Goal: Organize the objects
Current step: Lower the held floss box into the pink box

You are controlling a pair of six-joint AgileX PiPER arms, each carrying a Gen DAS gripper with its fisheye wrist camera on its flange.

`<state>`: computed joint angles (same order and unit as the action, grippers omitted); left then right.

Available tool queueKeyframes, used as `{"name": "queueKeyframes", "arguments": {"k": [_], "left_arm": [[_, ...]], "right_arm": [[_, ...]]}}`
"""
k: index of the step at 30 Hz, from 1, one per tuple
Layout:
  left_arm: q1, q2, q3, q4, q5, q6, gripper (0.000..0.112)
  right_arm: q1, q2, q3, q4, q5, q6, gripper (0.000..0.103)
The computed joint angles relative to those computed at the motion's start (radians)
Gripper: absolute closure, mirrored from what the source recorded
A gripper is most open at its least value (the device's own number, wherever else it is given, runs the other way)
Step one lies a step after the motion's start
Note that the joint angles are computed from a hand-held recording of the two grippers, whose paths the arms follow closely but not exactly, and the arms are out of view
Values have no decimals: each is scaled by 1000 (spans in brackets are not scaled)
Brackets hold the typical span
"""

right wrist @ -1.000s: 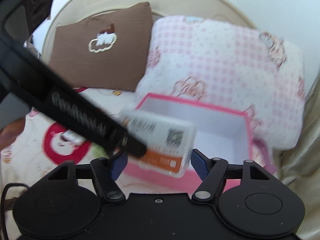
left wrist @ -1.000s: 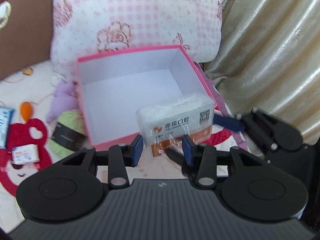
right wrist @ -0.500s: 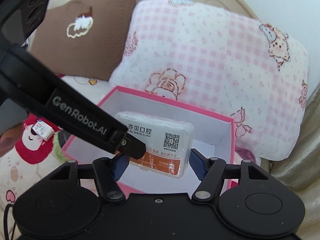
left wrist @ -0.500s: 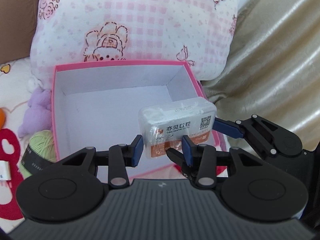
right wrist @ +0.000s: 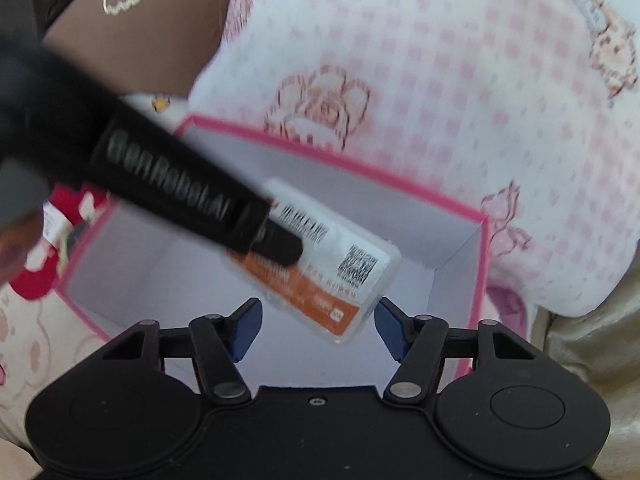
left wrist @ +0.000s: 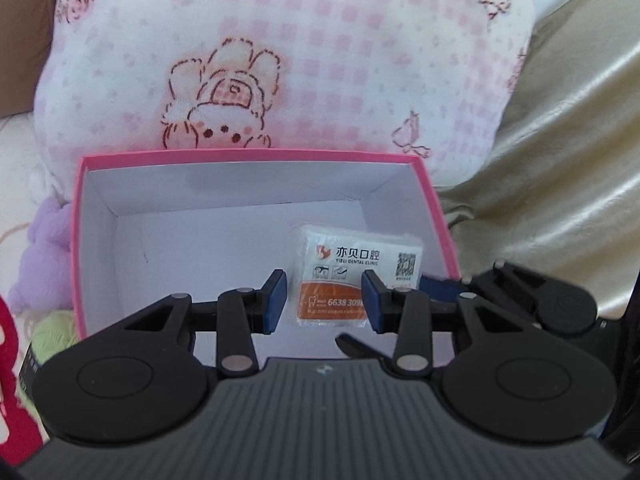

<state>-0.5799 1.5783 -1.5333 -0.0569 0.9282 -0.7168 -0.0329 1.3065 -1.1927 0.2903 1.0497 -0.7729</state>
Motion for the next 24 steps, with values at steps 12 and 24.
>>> {"name": "queueKeyframes", "arguments": {"k": [12,24], "left_arm": [[96,119,53,-189,-150,143,74],[124,140,115,-340,-207,235,74]], "right_arm": [[68,126,33,-147,-142,109,49],[130,159,80,-281,-205,247,49]]}}
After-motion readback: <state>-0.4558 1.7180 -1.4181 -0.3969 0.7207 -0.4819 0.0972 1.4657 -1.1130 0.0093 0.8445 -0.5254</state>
